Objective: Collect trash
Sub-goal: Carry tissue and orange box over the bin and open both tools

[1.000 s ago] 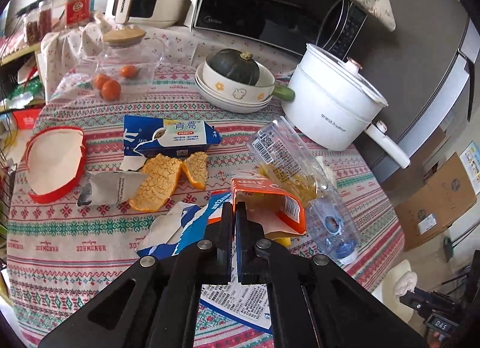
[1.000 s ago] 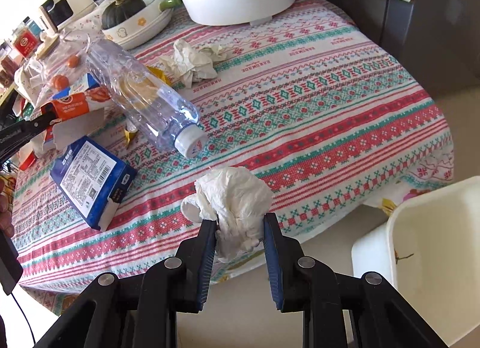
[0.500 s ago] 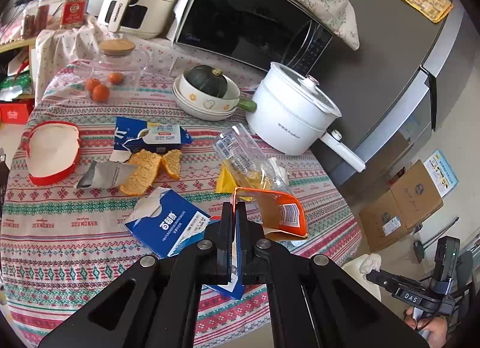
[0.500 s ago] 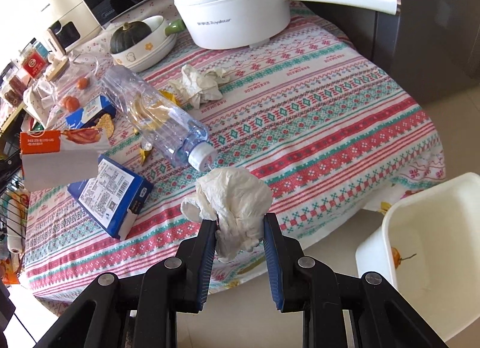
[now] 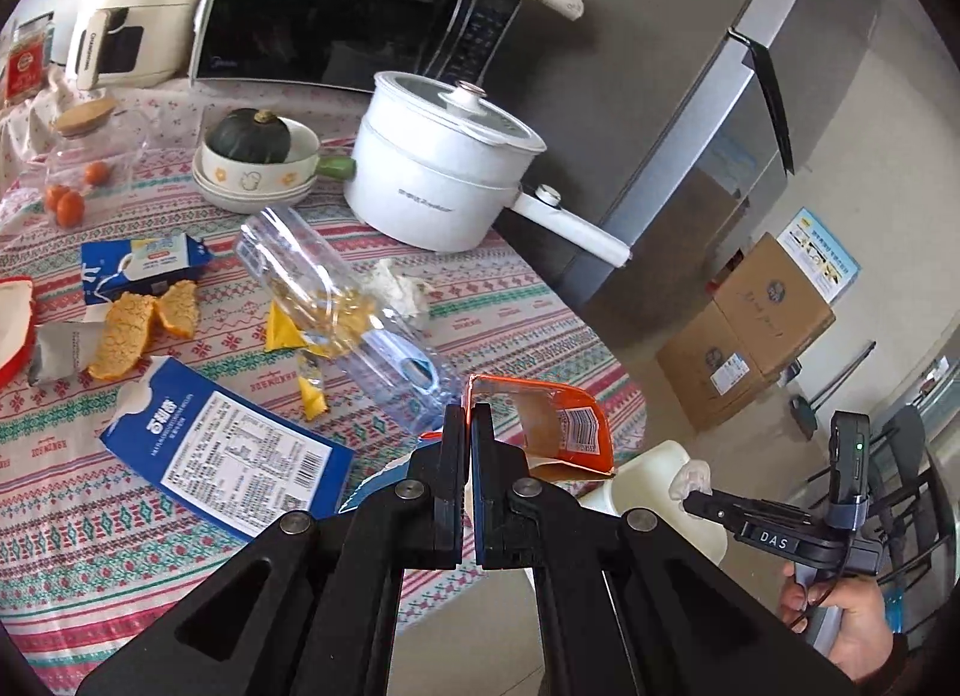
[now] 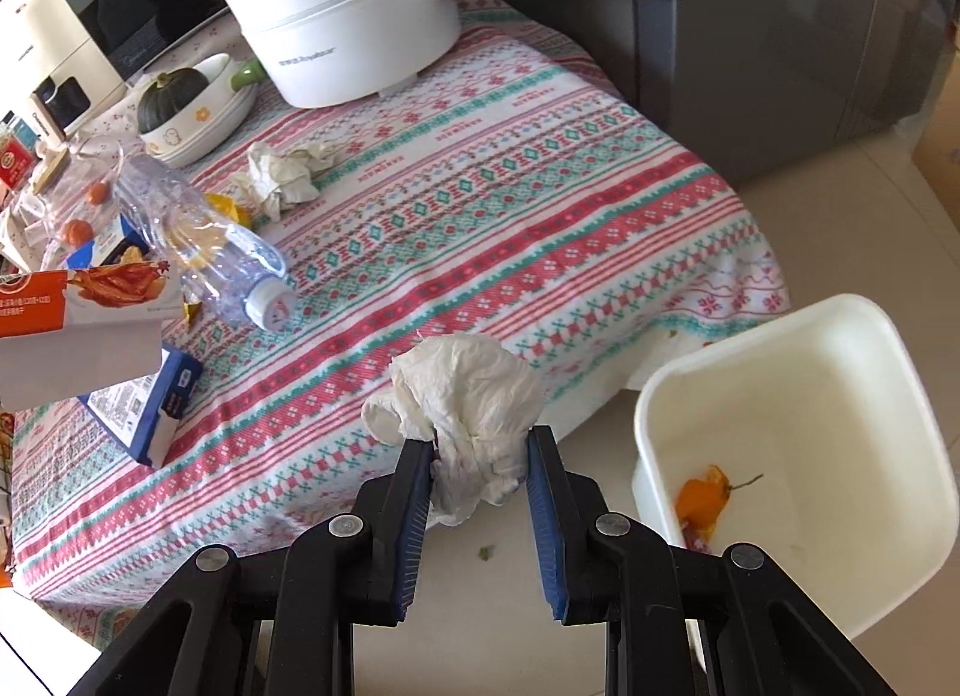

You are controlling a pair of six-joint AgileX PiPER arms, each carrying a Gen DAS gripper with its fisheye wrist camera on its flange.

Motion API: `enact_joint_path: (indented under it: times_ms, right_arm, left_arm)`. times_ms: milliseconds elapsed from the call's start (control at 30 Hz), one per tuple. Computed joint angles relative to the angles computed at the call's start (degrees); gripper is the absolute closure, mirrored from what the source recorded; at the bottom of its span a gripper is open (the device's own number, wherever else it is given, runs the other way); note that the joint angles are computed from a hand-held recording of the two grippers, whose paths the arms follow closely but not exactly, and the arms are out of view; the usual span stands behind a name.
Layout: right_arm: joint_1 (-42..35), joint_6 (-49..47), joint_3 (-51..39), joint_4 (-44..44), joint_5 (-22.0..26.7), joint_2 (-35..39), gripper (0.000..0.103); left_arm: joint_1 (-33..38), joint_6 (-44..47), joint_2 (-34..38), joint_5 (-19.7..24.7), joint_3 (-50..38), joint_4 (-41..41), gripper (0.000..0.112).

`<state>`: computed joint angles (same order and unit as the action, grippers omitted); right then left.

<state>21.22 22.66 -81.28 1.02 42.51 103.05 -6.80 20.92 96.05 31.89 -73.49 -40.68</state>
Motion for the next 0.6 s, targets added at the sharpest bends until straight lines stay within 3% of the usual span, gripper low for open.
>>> enact_joint_path:
  times_ms: [600]
  right_arm:
    - [-14.32, -4.15, 16.52, 1.02, -3.72, -9.73, 0.075]
  left_arm:
    - [-21.17, -13.36, 13.77, -0.77, -13.56, 10.04, 0.112]
